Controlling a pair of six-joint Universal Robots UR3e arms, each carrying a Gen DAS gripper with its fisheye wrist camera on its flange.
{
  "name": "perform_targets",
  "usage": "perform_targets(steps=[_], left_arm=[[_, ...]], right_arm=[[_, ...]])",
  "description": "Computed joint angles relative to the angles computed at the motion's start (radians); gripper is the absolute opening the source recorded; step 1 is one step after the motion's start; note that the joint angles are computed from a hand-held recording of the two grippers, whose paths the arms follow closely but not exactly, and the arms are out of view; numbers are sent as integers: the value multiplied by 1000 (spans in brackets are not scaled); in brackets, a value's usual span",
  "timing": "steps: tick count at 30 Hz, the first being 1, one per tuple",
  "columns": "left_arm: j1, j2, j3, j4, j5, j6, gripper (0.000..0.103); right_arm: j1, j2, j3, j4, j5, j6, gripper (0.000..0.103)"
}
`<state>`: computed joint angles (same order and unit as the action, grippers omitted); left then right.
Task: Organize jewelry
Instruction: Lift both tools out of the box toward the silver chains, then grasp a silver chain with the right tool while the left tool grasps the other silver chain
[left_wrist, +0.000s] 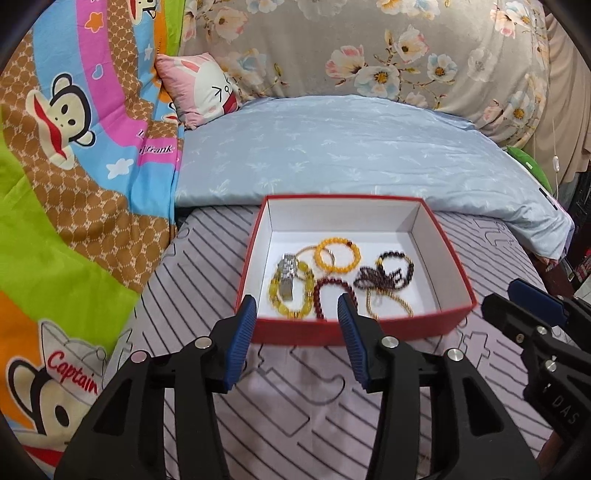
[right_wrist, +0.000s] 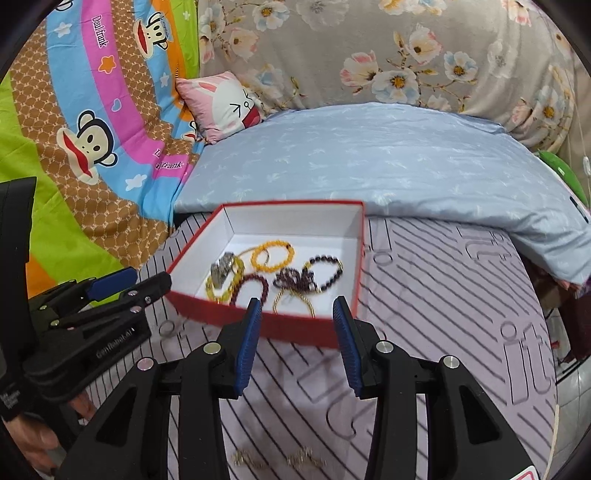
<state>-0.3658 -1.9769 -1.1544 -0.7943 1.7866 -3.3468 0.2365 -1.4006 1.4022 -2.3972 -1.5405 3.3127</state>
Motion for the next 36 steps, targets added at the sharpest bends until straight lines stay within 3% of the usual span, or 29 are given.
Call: perform_targets(steps=[11, 23, 33, 36], left_arm=[[-47, 202, -396, 96, -37, -47, 45], [-96, 288, -605, 136, -64, -133, 45], [-118, 285, -617, 140, -84, -156, 45], [-127, 273, -603, 140, -98, -158, 45]], right_arm=[[4, -245, 436, -75, 4, 49, 40], [37, -241, 573, -162, 5, 121, 36], [26, -214, 573, -182, -4, 130, 4], [1, -240, 600, -185, 11, 135, 0]])
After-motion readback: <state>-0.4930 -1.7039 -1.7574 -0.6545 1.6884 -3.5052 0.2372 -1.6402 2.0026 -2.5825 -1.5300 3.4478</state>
